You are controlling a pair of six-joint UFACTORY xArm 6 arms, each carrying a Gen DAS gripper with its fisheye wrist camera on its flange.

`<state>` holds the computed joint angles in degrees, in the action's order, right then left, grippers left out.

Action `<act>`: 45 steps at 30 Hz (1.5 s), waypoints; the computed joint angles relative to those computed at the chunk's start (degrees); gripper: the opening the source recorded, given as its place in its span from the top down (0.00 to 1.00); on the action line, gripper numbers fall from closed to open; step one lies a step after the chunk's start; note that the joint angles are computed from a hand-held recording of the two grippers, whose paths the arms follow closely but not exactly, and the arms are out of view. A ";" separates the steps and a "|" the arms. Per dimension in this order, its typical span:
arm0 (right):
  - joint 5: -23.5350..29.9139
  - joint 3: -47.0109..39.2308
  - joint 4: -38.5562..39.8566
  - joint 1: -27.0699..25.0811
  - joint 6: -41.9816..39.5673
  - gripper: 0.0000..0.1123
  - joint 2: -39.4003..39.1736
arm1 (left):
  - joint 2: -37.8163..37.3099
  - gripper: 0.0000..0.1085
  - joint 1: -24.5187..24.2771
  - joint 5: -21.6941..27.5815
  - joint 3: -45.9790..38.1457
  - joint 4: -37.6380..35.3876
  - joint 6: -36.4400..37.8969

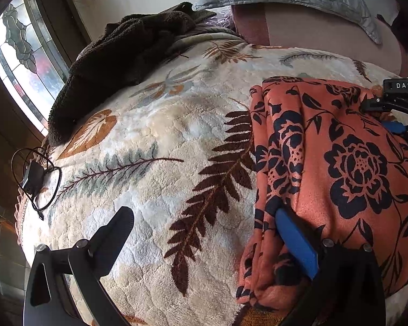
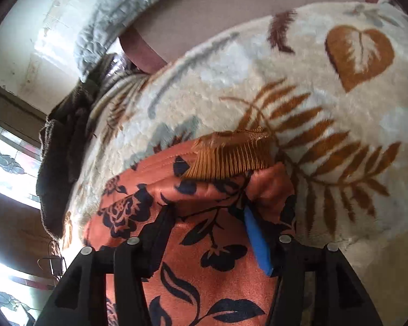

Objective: Fold small clothes

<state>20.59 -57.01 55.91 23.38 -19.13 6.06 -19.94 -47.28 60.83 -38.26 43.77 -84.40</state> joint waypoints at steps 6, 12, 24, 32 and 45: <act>-1.63 1.98 -2.38 0.93 -1.12 0.46 -2.12 | -0.39 0.05 0.38 -0.76 0.46 -0.09 0.12; -3.00 12.00 1.95 2.31 -8.71 0.46 -13.92 | -0.98 0.05 0.49 -1.40 1.12 -0.26 -0.22; -11.81 36.82 -13.13 11.99 -5.39 0.46 -36.63 | -2.36 0.05 -6.49 8.58 -0.77 8.70 -6.48; -8.47 39.29 -13.12 11.19 -5.10 0.46 -40.56 | 2.43 0.05 -4.31 6.06 -2.61 4.00 -1.75; 2.44 33.86 12.25 5.02 -23.39 0.47 -39.49 | 2.35 0.05 -4.59 6.34 -2.52 4.67 -2.36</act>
<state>23.03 -23.15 68.16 28.40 -42.52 -33.43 -17.59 -51.88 67.17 -40.77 48.44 -86.76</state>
